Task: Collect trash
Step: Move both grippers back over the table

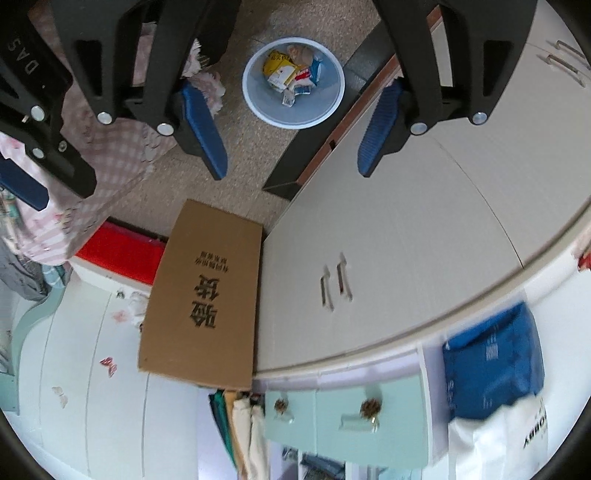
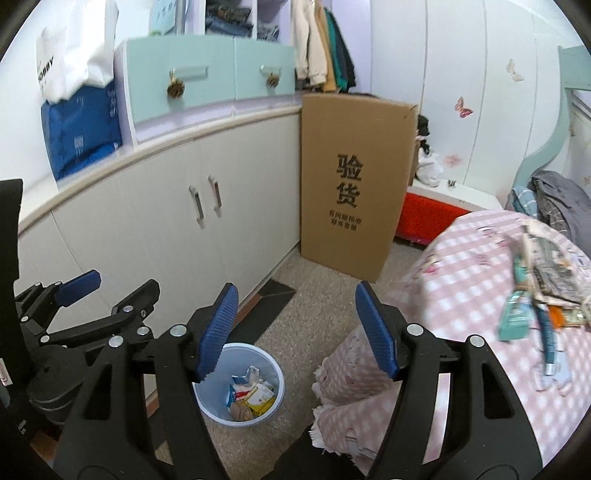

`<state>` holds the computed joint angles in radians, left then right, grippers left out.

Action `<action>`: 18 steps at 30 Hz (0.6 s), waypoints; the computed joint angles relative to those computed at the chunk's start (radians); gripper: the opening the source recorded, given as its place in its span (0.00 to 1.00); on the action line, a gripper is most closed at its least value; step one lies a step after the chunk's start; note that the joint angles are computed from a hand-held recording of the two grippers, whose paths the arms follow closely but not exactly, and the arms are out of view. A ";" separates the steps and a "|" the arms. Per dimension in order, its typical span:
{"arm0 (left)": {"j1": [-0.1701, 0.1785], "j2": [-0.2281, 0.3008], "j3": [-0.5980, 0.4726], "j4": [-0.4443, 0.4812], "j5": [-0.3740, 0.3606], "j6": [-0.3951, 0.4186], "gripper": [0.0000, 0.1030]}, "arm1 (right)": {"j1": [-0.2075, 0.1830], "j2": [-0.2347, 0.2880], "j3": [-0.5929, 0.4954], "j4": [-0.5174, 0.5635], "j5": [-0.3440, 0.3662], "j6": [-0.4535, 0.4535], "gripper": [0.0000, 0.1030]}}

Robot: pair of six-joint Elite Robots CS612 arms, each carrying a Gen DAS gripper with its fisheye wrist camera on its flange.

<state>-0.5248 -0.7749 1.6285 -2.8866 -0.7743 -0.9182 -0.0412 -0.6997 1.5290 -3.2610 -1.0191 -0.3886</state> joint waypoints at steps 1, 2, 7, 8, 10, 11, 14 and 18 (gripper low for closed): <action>-0.008 -0.005 0.001 -0.007 0.011 0.008 0.71 | -0.009 -0.008 0.009 -0.012 0.009 0.008 0.64; -0.013 -0.008 0.002 -0.012 0.019 0.015 0.71 | -0.017 -0.014 0.016 -0.021 0.015 0.013 0.64; -0.054 -0.016 -0.014 -0.039 0.059 0.074 0.73 | -0.058 -0.038 0.046 -0.063 0.035 0.050 0.65; -0.061 -0.015 -0.019 -0.047 0.061 0.086 0.74 | -0.067 -0.042 0.049 -0.068 0.038 0.059 0.65; -0.075 -0.010 -0.036 -0.059 0.061 0.113 0.74 | -0.085 -0.048 0.057 -0.080 0.036 0.074 0.65; -0.080 -0.008 -0.043 -0.061 0.061 0.122 0.74 | -0.093 -0.051 0.059 -0.082 0.035 0.077 0.65; -0.097 0.008 -0.078 -0.069 0.046 0.164 0.74 | -0.120 -0.055 0.061 -0.079 0.024 0.085 0.66; -0.117 0.039 -0.138 -0.084 0.010 0.234 0.74 | -0.159 -0.054 0.050 -0.046 -0.003 0.097 0.68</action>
<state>-0.6413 -0.7354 1.4902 -2.9707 -0.7647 -0.6845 -0.2006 -0.7541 1.5787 -3.3067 -1.0218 -0.2919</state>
